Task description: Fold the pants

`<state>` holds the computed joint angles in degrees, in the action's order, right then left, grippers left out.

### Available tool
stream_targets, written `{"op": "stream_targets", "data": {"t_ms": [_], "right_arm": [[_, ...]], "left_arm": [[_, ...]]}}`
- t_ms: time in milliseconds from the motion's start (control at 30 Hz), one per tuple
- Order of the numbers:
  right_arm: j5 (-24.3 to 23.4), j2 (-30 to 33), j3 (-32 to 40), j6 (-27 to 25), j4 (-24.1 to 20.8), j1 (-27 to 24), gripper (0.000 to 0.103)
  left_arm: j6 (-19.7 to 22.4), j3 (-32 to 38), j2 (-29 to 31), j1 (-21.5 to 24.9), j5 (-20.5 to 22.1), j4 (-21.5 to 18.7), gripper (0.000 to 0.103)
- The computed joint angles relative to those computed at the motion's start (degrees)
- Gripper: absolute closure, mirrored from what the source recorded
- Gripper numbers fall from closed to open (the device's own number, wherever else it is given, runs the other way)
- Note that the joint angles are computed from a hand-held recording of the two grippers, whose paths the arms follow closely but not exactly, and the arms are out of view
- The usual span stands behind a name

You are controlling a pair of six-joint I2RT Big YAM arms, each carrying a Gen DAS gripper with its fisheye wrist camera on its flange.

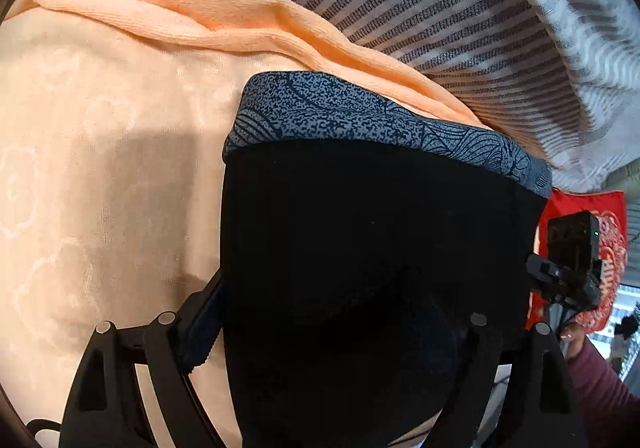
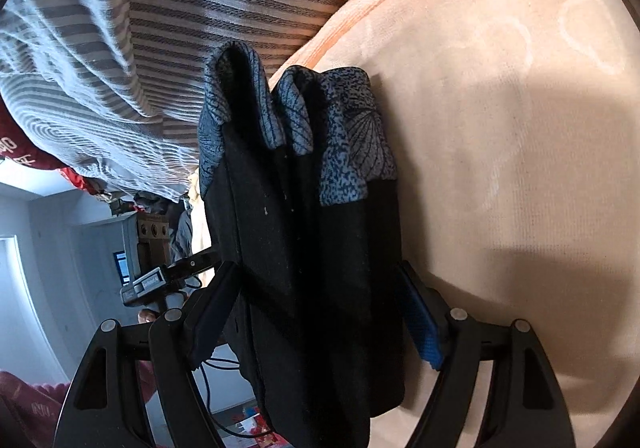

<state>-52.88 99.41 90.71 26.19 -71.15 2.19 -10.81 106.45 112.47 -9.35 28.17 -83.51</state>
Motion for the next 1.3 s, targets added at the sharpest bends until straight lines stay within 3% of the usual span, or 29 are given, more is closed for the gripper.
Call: {"op": "stream_targets", "data": {"t_ms": [100,267,567,767,967,1100,1233,1300], "right_arm": [[2.2,-0.2,0.6,1.6,-1.0,0.1,0.025],[2.2,-1.7,0.4,6.1,1.4,0.9,0.047],[0.0,-5.2,1.2,4.4,-1.7,0.9,0.05],[-1.1,-10.3,-1.5,3.2,-4.7,1.1,0.05],[0.1,-17.6,-8.4,5.7,-4.0,2.2,0.05],[2.7,-21.5,-13.2,7.5,-2.7,3.2,0.05],[9.8,-22.2,-14.8,6.8,-3.6,6.2,0.05],[13.3,-23.2,-15.2,5.7,-4.2,6.8,0.047]], "left_arm": [[-1.8,-2.0,-2.2,-0.8,-1.6,2.6,0.025],[-2.8,-1.5,-3.7,-2.3,-3.6,3.3,0.041],[-1.7,-0.2,-7.9,-4.3,-5.6,0.0,0.045],[-0.9,-4.2,-14.8,-4.7,-7.2,-2.9,0.045],[-0.3,-11.0,-21.2,-5.3,-7.6,-4.1,0.044],[-0.6,-18.5,-25.1,-5.1,-7.6,-0.8,0.044],[-1.2,-25.6,-27.4,-5.5,-13.1,3.1,0.044],[-1.7,-27.4,-28.5,-4.8,-12.9,4.5,0.044]]}}
